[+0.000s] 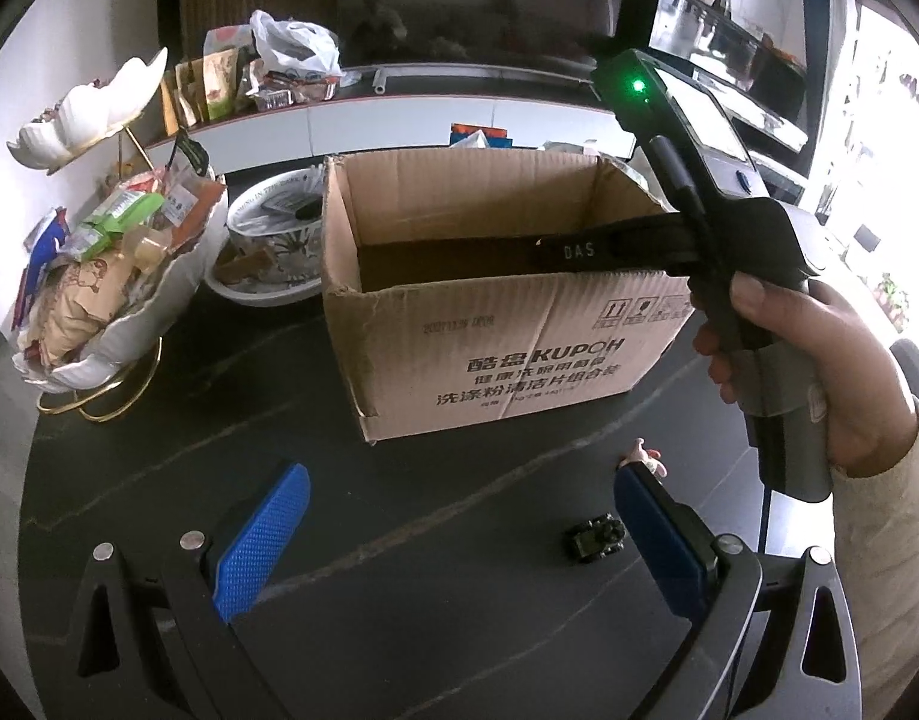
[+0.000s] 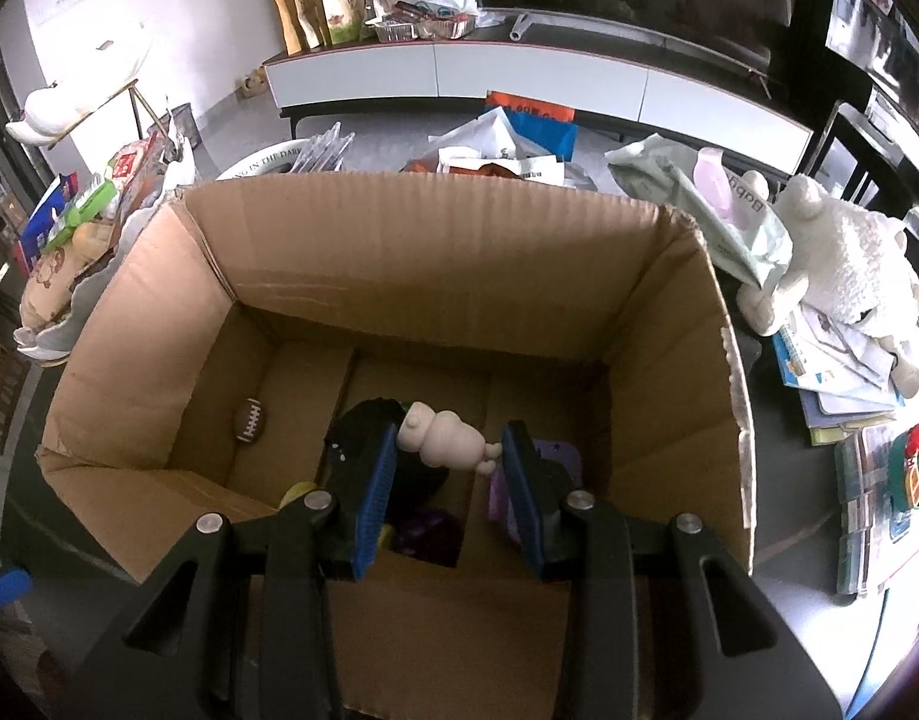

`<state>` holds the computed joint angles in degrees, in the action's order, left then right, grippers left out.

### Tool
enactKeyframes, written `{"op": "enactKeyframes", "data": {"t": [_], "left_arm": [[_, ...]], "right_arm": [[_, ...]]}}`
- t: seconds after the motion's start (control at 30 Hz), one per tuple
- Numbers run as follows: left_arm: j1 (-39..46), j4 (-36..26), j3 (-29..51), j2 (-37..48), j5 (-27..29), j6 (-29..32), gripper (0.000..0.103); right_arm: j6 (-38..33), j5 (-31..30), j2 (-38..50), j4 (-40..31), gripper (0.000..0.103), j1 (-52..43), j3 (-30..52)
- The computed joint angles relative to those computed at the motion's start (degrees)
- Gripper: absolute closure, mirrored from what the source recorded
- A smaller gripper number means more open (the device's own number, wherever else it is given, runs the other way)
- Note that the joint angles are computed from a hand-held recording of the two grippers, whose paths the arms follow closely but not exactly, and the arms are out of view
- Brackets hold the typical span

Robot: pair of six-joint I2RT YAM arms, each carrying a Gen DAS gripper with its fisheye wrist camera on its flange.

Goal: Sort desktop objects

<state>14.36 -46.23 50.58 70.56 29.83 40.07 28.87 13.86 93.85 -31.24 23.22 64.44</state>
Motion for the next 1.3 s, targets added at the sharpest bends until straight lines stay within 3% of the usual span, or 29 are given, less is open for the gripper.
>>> {"op": "enactKeyframes", "data": {"t": [0.27, 0.33, 0.57, 0.73, 1.3], "left_arm": [[-0.5, -0.7, 0.0, 0.3, -0.4, 0.6, 0.003], [-0.6, -1.0, 0.0, 0.3, -0.5, 0.8, 0.003], [-0.5, -1.7, -0.3, 0.5, -0.1, 1.1, 0.003], [-1.0, -1.9, -0.7, 0.3, -0.7, 0.9, 0.002], [-0.6, -5.0, -1.7, -1.9, 0.3, 0.4, 0.001]], "right_arm": [[0.7, -0.8, 0.2, -0.4, 0.065, -0.1, 0.4], [0.6, -1.5, 0.3, -0.2, 0.054, 0.0, 0.5], [0.6, -1.6, -1.0, 1.0, 0.031, 1.2, 0.4], [0.6, 2.0, -4.1, 0.5, 0.011, 4.1, 0.2], [4.2, 9.6, -17.2, -4.1, 0.002, 11.0, -5.3]]}}
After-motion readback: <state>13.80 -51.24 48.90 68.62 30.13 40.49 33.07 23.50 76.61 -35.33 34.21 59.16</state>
